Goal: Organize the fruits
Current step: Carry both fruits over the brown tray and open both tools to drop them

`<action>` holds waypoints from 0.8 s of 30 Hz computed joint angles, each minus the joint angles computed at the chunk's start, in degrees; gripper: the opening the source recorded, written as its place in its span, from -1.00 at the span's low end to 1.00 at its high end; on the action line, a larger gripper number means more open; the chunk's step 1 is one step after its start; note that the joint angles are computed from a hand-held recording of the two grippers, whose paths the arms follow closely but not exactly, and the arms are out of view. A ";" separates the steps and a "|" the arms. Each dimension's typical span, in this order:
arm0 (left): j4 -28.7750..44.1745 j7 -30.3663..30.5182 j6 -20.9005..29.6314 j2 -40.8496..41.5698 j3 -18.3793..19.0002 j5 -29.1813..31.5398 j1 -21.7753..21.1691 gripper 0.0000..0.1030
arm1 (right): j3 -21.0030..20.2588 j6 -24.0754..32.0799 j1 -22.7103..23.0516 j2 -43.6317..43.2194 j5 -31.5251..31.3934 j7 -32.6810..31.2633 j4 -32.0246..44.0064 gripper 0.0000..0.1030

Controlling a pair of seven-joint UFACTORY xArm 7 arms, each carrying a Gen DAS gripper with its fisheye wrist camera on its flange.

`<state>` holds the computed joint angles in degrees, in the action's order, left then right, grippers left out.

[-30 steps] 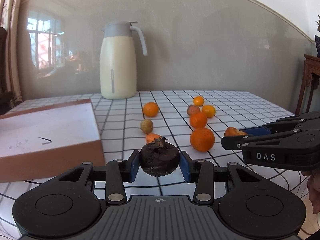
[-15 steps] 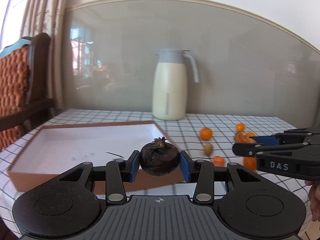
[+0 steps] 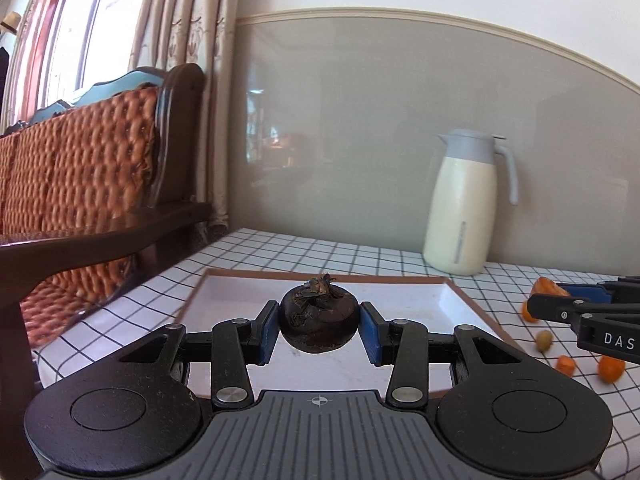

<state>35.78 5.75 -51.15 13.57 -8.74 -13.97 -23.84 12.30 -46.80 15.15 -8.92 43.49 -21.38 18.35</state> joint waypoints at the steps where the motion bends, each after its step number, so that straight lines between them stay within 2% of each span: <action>1: 0.61 -0.14 0.46 0.25 0.27 0.35 0.40 -0.17 | -0.22 0.24 -0.11 0.67 -0.62 0.28 0.75 -0.55; 10: 6.79 -0.09 3.61 3.89 1.78 0.67 2.14 -0.17 | -3.56 2.01 -1.46 6.10 -4.70 0.71 7.57 -0.55; 24: 16.32 -0.52 10.86 9.90 4.09 -1.02 2.74 -0.17 | -8.32 11.36 -3.21 13.98 -10.92 0.92 17.94 -0.54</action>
<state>52.10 5.23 -40.29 23.47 -4.65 -14.99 -21.10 3.98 -35.44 11.94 5.06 32.58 -20.46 36.29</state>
